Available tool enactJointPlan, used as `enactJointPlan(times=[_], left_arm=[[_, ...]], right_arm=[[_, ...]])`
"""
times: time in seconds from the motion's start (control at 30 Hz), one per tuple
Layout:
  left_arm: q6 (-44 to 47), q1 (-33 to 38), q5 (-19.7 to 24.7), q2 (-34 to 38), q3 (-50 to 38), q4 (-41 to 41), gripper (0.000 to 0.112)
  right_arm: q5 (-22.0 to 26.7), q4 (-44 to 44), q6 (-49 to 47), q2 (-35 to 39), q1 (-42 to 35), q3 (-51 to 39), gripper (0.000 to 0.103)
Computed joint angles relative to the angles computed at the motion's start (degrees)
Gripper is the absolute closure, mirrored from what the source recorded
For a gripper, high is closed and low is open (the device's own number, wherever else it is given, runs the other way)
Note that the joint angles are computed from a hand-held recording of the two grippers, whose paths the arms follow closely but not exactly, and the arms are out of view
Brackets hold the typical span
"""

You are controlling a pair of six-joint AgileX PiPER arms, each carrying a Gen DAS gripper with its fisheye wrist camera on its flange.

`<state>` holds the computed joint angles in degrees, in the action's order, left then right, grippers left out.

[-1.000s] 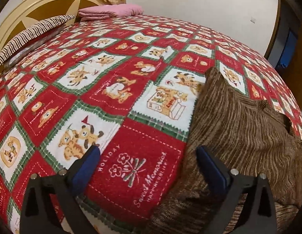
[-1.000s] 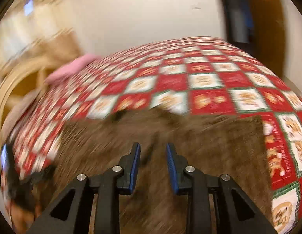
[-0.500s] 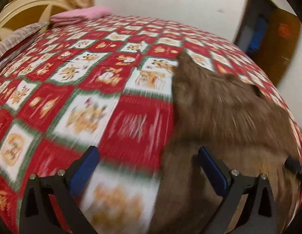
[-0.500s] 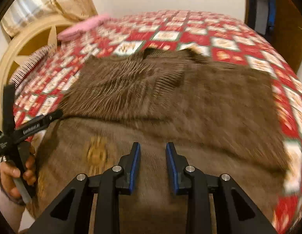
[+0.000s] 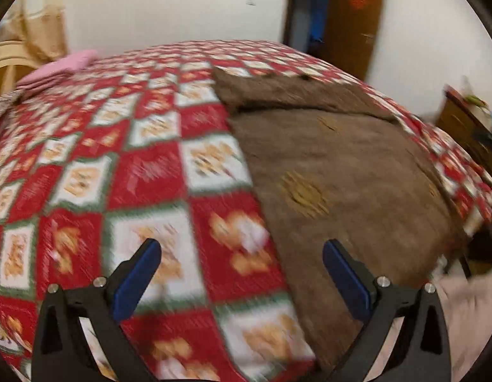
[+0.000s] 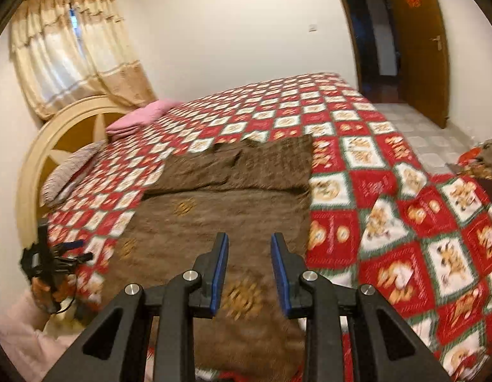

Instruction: Fold small clothes

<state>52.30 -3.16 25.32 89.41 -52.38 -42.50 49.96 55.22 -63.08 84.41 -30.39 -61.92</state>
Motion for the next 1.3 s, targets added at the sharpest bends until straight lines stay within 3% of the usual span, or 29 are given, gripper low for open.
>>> enactJointPlan(times=[0.1, 0.17, 0.23, 0.3, 0.4, 0.53, 0.63, 0.7, 0.8, 0.87, 0.93, 1.1, 1.17, 1.2, 1.23, 1.3], left_arm=[[8.77, -0.01, 2.59, -3.69, 6.21, -8.32, 0.011], [12.52, -1.33, 1.59, -5.12, 9.59, -12.12, 0.012], [10.43, -4.58, 0.97, -4.59, 10.32, -9.36, 0.014], [5.63, -8.61, -0.65, -3.59, 9.95, -4.37, 0.023], [4.73, -10.44, -1.06, -2.80, 10.41, -4.09, 0.023], [-2.11, -10.60, -1.77, -2.62, 10.97, 0.55, 0.023], [1.52, -7.10, 1.35, -3.14, 12.16, -5.22, 0.023], [3.03, -5.78, 2.57, -3.01, 12.93, -7.36, 0.023], [1.49, -7.14, 1.05, -2.38, 13.38, -6.34, 0.023], [2.95, -7.45, 0.51, -1.87, 13.80, -8.12, 0.022], [4.82, -6.95, 0.93, -0.90, 13.75, -10.09, 0.020], [5.19, -7.93, -0.26, -0.41, 14.35, -11.56, 0.021], [3.37, -8.83, -0.81, -0.50, 14.26, -10.17, 0.031], [2.24, -8.92, -0.91, -0.30, 13.95, -9.28, 0.040], [1.03, -8.87, -1.05, -0.17, 13.83, -8.69, 0.045], [-0.75, -8.00, -0.36, 0.13, 13.23, -7.64, 0.072]], right_arm=[[-0.46, -3.19, 0.86, -1.07, 0.90, 2.96, 0.074], [-1.17, -6.83, 2.31, -1.82, 1.31, 5.27, 0.074], [-1.32, -7.05, 1.60, -2.32, 0.43, 7.59, 0.074], [0.38, -5.66, 0.04, -1.81, -2.64, 10.14, 0.074], [1.67, -6.72, -0.79, -0.19, -4.73, 12.73, 0.074], [-2.26, -10.94, 0.74, 0.69, -0.65, 15.27, 0.073], [-10.96, -19.23, 8.73, 0.24, 4.63, 17.07, 0.073], [-10.72, -21.27, 11.63, 2.07, 4.24, 16.65, 0.073], [-11.16, -22.55, 12.31, 2.28, 3.60, 17.22, 0.073], [-12.00, -23.78, 12.91, 1.63, 3.14, 17.70, 0.068], [-11.78, -23.26, 12.62, 2.07, 1.97, 17.76, 0.050], [-11.30, -17.94, 7.36, 4.93, 2.02, 18.64, 0.050], [-13.21, -17.80, 6.85, 5.47, 3.03, 19.67, 0.057], [-14.23, -18.81, 7.50, 5.94, 3.62, 19.90, 0.081], [-13.79, -19.97, 8.62, 7.15, 3.61, 19.33, 0.099], [-9.39, -17.41, 6.64, 9.58, 1.06, 17.82, 0.098]])
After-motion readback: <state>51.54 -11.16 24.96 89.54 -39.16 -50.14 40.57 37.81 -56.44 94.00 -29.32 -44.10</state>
